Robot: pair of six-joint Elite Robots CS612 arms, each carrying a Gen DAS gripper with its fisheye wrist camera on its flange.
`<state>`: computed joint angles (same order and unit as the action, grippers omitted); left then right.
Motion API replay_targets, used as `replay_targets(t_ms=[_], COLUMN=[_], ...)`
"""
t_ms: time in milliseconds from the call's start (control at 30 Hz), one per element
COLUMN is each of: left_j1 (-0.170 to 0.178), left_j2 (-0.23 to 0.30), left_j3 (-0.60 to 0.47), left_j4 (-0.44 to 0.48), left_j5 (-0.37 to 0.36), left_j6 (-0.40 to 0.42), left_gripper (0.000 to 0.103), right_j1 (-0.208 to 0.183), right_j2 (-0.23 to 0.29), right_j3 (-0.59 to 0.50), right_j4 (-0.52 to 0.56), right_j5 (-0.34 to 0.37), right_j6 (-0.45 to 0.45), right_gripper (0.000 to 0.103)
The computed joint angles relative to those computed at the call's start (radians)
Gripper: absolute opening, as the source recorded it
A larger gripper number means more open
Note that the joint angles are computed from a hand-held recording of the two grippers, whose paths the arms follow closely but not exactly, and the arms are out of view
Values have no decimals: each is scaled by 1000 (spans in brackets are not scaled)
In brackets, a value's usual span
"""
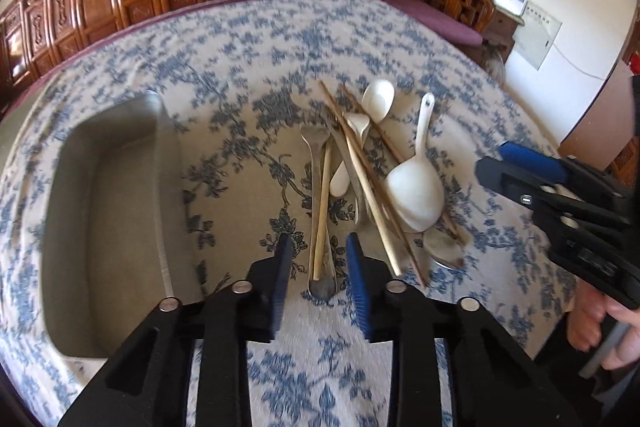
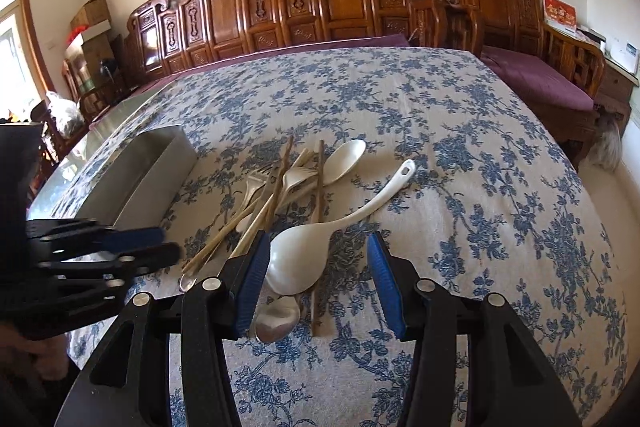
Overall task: Organize utensils
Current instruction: 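Grasp a wooden chopstick with the left gripper while the right grasps a white ceramic spoon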
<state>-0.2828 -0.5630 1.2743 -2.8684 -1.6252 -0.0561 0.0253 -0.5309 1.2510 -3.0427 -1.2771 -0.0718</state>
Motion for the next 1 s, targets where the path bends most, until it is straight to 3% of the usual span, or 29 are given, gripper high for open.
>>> replay_targets(t_ms=[100,300,333,367,667,1000], left_j1=[0,6,7,9,11,8], left_j2=[19,39,39,39,-4,-78], left_j3=[-24,-50,-51,-51,30,158], left_j4=[34,60,59,57,-62,-206], left_j5=[-4,-25,-30,-34,-70,-45], left_j6=[5,-12,-15,-17,-32,-57], left_gripper=[17,15,5,5,4,4], right_j1=[-1,-5,-5,-4,-7,-1], right_j2=[3,9,11,12,37,73], right_j3=[-6,-16,-19,-23,-69,-139], right_j4=[8,21,25,32,103,205], right_j5=[5,11,9,9,10,41], right_j6=[1,18,17,16,58,112], right_gripper=[53,53,53,53,53,53])
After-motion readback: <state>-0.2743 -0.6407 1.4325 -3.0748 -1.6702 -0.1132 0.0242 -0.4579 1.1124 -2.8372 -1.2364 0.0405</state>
